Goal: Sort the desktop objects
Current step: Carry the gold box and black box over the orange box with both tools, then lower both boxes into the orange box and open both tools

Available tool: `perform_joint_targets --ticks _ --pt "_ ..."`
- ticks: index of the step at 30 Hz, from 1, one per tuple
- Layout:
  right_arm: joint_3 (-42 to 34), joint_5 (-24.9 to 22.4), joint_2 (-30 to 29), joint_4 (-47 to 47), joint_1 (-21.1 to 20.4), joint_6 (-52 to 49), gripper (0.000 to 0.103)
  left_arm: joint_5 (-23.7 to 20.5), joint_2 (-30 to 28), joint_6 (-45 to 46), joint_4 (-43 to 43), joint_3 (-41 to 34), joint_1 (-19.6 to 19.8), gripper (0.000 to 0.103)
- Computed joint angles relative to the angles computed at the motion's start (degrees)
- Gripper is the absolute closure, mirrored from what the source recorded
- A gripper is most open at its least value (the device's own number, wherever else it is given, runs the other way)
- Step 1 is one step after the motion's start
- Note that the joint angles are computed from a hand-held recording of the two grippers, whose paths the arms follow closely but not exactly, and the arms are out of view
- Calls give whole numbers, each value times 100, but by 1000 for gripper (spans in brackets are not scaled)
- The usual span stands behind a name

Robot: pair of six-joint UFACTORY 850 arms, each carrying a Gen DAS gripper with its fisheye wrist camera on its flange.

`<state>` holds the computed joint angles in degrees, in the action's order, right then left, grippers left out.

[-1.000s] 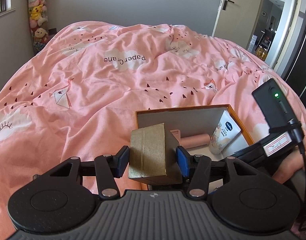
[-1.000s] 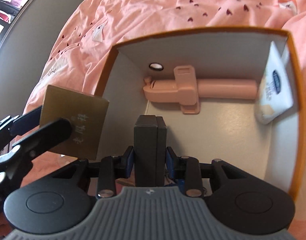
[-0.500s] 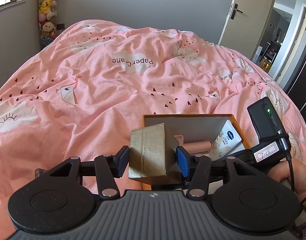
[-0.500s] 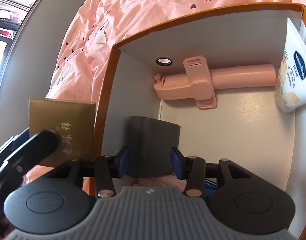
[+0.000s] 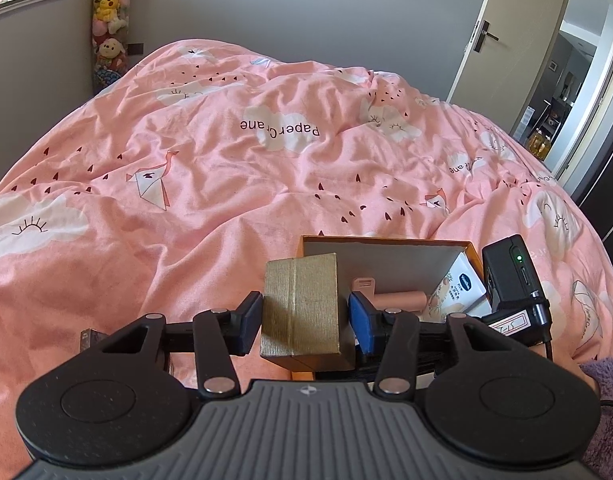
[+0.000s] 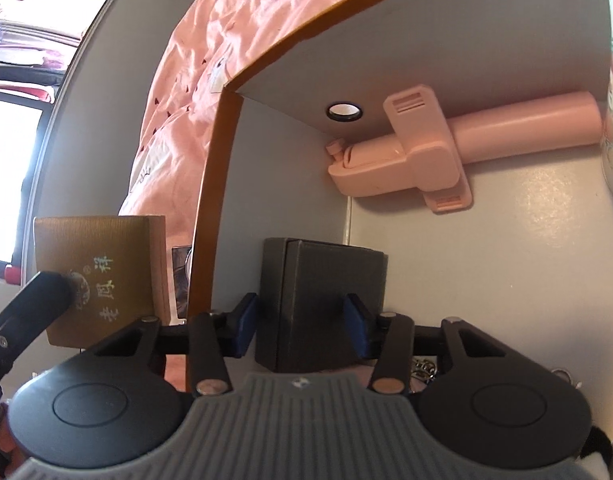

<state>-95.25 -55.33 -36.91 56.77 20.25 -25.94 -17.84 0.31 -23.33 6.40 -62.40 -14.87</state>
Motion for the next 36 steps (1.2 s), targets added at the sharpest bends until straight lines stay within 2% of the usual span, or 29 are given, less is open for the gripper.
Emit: perform_joint_targets --ticks 4,8,12,18,20,23,28,33,36 --pt "-54 -156 -59 36 -44 59 52 11 -43 68 -117 -33 -25 51" --pt "95 139 177 -165 -31 -122 48 31 -84 345 -388 -55 -60 51" --pt "200 306 420 -405 -52 -329 48 47 -152 307 -301 -119 -140 51" --pt "495 1004 949 -1807 72 -410 48 43 -394 1531 -1512 -320 -219 51" --pt "619 1208 1086 -2232 115 -566 49 -109 -594 1653 -1671 -476 -268 51" --pt "713 1371 1142 -2677 157 -798 49 -461 -926 1173 -1217 -736 -368 51" --pt "680 1543 1014 -3378 284 -994 68 -841 -1252 1058 -1132 -961 -420 51" --pt "660 1800 910 -3998 417 -838 73 -1365 -1550 740 -704 -1272 -520 51" --pt "588 1716 855 -3985 412 -899 75 -1597 -1681 530 -487 -1397 -577 51"
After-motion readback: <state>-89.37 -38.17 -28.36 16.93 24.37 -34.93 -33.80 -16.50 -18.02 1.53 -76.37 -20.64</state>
